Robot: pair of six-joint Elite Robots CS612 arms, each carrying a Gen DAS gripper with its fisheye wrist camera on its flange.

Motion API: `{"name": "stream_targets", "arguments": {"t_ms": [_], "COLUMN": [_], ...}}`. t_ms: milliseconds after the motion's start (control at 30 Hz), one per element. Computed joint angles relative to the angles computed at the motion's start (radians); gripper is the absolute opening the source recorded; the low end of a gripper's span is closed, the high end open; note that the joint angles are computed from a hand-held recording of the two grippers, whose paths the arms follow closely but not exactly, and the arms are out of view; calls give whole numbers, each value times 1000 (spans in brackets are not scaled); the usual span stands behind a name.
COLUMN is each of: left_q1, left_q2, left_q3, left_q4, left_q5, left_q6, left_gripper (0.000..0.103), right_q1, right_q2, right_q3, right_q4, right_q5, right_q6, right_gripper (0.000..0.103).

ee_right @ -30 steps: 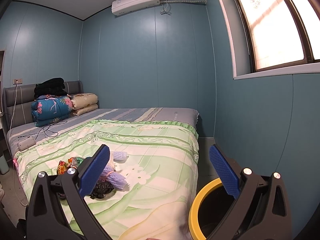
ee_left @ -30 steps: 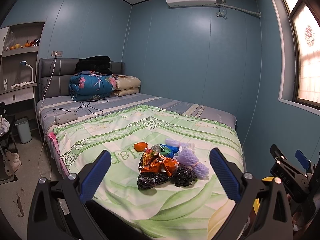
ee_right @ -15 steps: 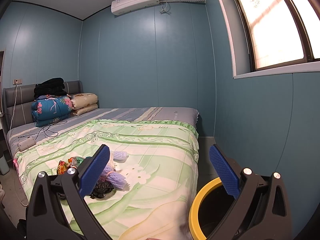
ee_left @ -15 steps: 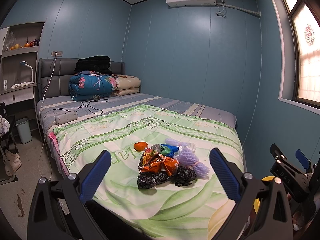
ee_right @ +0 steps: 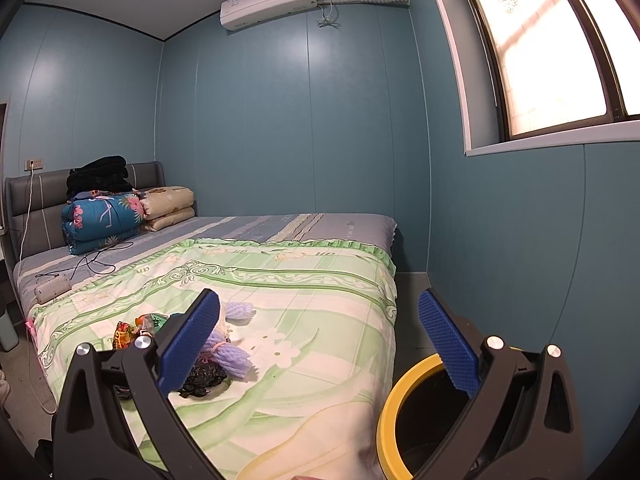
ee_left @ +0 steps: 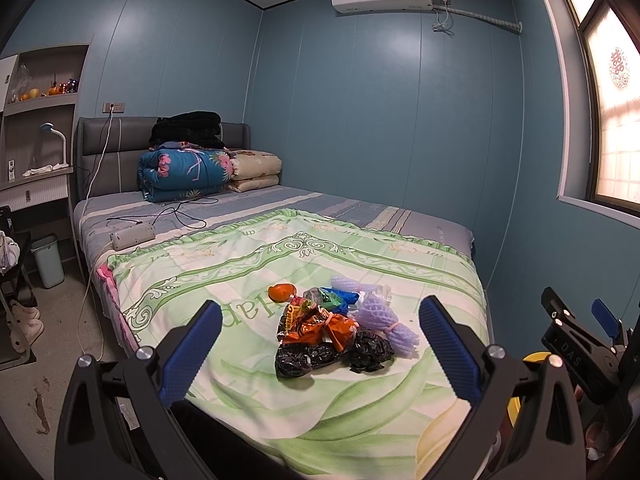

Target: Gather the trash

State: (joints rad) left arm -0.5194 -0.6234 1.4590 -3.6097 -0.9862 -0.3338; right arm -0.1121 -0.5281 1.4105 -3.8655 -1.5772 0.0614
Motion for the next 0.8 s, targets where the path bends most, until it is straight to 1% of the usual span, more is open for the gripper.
{"name": "stream_targets", "arguments": {"t_ms": [367, 567, 700, 767, 800], "left_q1": [0, 2, 13, 25, 32], "left_q2": [-3, -1, -4, -3, -1], "left_q3": [5, 4, 2, -1, -5], "left_q4": [-2, 5, 41, 60, 67], "left_q5": [0, -3, -31, -69, -92], "left_q6": [2, -1, -30, -45, -47], "left_gripper": [95, 95, 95, 95, 95], "right_q1": [2, 6, 13, 12, 11], "right_q2": [1, 9, 27, 34, 43], "right_q3": [-4, -18, -48, -67, -84], "right_q4": [13, 13, 9, 24, 33], "right_q5": [-6, -19, -59, -59, -53], "right_q6": [15, -1, -36, -52, -77], "right_gripper": [95, 95, 95, 95, 95]}}
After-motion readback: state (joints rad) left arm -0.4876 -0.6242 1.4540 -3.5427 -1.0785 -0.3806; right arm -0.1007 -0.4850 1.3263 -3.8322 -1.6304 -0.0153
